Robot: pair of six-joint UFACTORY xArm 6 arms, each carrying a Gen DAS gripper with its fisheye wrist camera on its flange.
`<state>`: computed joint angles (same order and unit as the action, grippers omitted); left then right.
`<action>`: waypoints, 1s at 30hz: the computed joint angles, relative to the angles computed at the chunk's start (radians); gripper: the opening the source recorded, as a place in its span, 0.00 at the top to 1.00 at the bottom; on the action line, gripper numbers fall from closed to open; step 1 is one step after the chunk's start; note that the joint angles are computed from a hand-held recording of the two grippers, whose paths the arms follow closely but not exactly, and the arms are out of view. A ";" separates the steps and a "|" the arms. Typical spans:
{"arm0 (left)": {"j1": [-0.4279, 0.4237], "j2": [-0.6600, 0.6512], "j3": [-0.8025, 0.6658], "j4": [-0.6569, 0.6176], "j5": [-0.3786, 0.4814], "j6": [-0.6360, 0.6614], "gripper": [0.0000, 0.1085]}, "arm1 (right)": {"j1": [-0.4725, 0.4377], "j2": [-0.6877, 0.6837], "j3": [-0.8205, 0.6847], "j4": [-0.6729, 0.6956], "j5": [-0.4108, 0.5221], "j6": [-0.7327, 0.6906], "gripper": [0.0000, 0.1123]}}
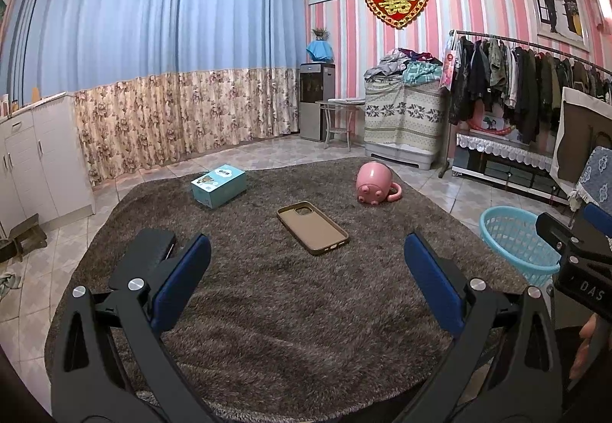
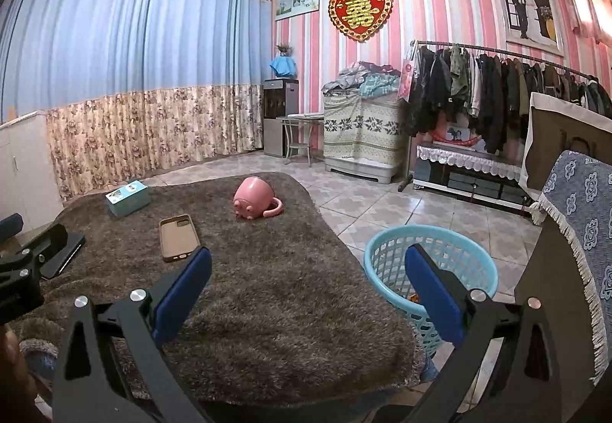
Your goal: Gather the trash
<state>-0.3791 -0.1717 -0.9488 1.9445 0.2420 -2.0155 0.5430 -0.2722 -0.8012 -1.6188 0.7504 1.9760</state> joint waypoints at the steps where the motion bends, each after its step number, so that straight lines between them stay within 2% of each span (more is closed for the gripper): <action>1: 0.000 0.000 0.000 0.002 0.001 -0.003 0.10 | -0.001 -0.001 0.001 -0.002 -0.005 0.006 0.12; 30: -0.008 0.003 0.005 0.001 0.019 -0.010 0.10 | -0.027 -0.011 0.027 -0.021 -0.031 0.004 0.12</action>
<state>-0.3871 -0.1686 -0.9434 1.9452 0.2607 -2.0251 0.5160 -0.2830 -0.7742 -1.6393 0.7196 1.9798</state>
